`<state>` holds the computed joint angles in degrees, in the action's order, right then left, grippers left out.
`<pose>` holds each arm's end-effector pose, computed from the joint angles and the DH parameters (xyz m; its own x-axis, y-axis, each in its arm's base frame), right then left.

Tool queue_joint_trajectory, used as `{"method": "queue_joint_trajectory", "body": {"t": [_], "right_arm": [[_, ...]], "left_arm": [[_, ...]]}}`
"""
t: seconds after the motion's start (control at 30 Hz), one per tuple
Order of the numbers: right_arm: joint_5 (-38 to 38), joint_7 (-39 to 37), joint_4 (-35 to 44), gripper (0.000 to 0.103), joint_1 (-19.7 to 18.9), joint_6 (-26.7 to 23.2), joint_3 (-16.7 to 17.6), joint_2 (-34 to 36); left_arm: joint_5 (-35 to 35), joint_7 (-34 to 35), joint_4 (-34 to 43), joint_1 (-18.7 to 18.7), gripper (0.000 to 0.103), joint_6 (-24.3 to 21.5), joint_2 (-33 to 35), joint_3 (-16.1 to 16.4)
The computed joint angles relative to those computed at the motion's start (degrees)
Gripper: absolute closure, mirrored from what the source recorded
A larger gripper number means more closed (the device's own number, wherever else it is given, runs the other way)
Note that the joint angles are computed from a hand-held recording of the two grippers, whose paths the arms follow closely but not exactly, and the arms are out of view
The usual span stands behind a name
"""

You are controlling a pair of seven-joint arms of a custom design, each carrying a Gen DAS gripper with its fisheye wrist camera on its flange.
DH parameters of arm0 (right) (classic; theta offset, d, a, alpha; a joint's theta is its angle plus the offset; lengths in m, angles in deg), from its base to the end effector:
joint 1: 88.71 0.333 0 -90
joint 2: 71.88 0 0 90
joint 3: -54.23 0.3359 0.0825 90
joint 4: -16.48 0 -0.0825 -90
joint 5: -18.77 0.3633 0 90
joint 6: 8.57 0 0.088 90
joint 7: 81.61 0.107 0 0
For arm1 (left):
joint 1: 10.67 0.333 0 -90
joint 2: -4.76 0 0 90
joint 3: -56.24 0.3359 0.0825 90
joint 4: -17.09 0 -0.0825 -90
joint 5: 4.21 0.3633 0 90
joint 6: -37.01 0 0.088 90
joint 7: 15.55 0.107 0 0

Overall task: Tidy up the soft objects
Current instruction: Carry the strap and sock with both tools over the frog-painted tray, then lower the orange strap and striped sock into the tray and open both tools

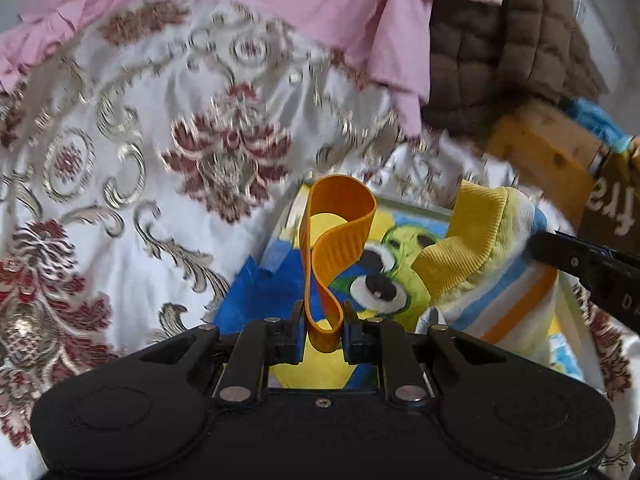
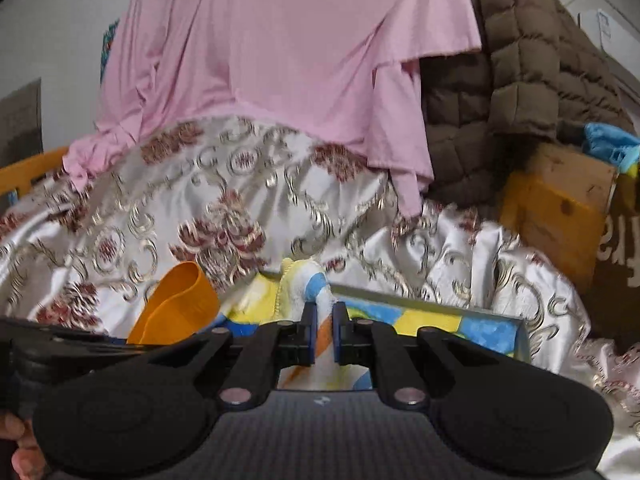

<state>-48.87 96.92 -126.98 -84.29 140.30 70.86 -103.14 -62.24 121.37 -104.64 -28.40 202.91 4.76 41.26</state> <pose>0.3604 0.1756 0.5447 -0.3045 -0.9514 0.0468 -0.4344 0.0950 -0.8957 0.4966 -0.2592 0.5088 -0.5571 -0.7862 0.2674 -0.6432 0.2048 -0.7378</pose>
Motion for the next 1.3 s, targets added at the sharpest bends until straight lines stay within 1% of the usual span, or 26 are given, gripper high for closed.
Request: {"method": "queue_joint_trajectory", "body": {"t": [0.13,0.17,0.27,0.3,0.37,0.4,0.43,0.47,0.5,0.53,0.57,0.63,0.67,0.7,0.73,0.77,0.8,0.87,0.93,1.0,1.07,1.1,1.2,1.3], "right_arm": [[1.2,-1.0,-0.3,0.094,0.4,0.1,-0.6,1.3],[1.4,-1.3,-0.3,0.094,0.5,0.3,-0.7,1.5],[2.7,-2.4,-0.4,0.093,1.0,0.8,-1.2,2.0],[3.5,-2.5,-0.5,0.091,1.2,1.1,-1.4,2.0],[4.4,-2.5,-1.1,0.086,1.3,1.6,-1.3,1.5],[5.1,-2.6,-1.4,0.079,1.3,1.3,-1.0,1.1],[5.7,-2.9,-1.7,0.068,1.4,1.0,-0.8,0.6],[6.1,-2.9,-2.1,0.061,1.4,1.1,-0.5,-0.1],[6.5,-2.8,-2.6,0.050,1.4,1.0,-0.2,-0.9],[6.9,-2.5,-3.0,0.046,1.3,0.6,0.4,-1.8],[7.8,-2.5,-3.5,0.045,1.6,0.2,0.9,-2.8],[10.4,-3.3,-4.3,0.035,2.3,-0.7,1.5,-4.8],[11.3,-3.5,-4.9,0.033,2.6,-0.8,1.9,-6.2],[11.9,-3.6,-5.5,0.028,2.8,-0.8,2.5,-7.7],[12.7,-3.7,-5.9,0.022,2.9,-1.3,3.4,-9.2],[13.4,-3.8,-6.5,0.020,3.1,-1.7,4.4,-10.9],[14.3,-4.2,-6.9,0.017,3.4,-1.9,5.0,-12.4],[16.5,-5.9,-7.4,0.014,4.6,-2.7,6.4,-15.2],[18.5,-7.3,-7.6,0.009,5.4,-4.2,8.6,-18.0],[20.4,-8.5,-7.3,0.006,6.0,-5.7,10.6,-20.1],[22.1,-9.7,-6.8,0.004,6.7,-6.9,12.4,-21.7],[22.9,-10.1,-6.4,0.003,6.9,-7.4,13.2,-22.3],[25.1,-11.0,-5.4,0.001,7.6,-8.9,15.8,-24.2],[26.9,-11.2,-4.4,0.000,7.9,-11.0,19.0,-25.8]], "left_arm": [[7.8,-6.3,1.3,0.6,0.085,-2.2,2.2,0.0],[8.6,-6.9,1.3,0.8,0.085,-2.4,2.3,-0.2],[9.4,-8.2,1.7,1.6,0.083,-4.9,2.7,-0.3],[10.1,-9.2,1.7,1.8,0.082,-5.6,2.7,-0.3],[11.8,-11.0,1.2,1.9,0.080,-6.0,2.3,-0.3],[12.1,-11.1,0.9,2.0,0.079,-6.2,2.0,-0.3],[12.4,-11.3,0.4,2.1,0.076,-6.0,1.5,-0.3],[12.0,-11.1,-0.2,2.1,0.076,-5.7,0.9,-0.2],[10.8,-10.6,-0.7,2.1,0.076,-5.7,0.1,-0.1],[9.7,-10.2,-1.3,2.0,0.071,-5.8,-0.7,0.2],[8.9,-10.0,-2.1,1.9,0.065,-5.5,-1.7,0.4],[5.5,-7.5,-4.6,1.0,0.059,-3.2,-4.5,1.1],[3.4,-5.5,-5.7,0.2,0.055,-2.0,-5.9,1.6],[0.9,-3.0,-7.0,-0.8,0.053,-0.7,-7.5,2.3],[-2.3,0.2,-8.4,-2.0,0.048,0.5,-9.4,3.2],[-5.4,3.5,-9.7,-3.4,0.044,1.3,-11.2,4.2],[-9.3,7.6,-11.3,-4.9,0.042,2.3,-13.5,5.5],[-14.3,12.7,-14.4,-7.2,0.035,3.6,-17.7,7.2],[-17.9,16.3,-17.4,-8.9,0.030,4.4,-21.9,8.5],[-21.4,19.9,-20.6,-10.3,0.025,5.0,-26.3,9.5],[-25.0,23.3,-23.7,-11.1,0.018,6.0,-30.7,9.7],[-26.4,24.5,-25.1,-11.1,0.017,6.2,-32.8,9.6],[-27.5,25.0,-29.0,-9.8,0.013,5.7,-38.9,8.6],[-25.0,21.7,-32.8,-8.8,0.010,4.9,-44.6,8.2]]}}
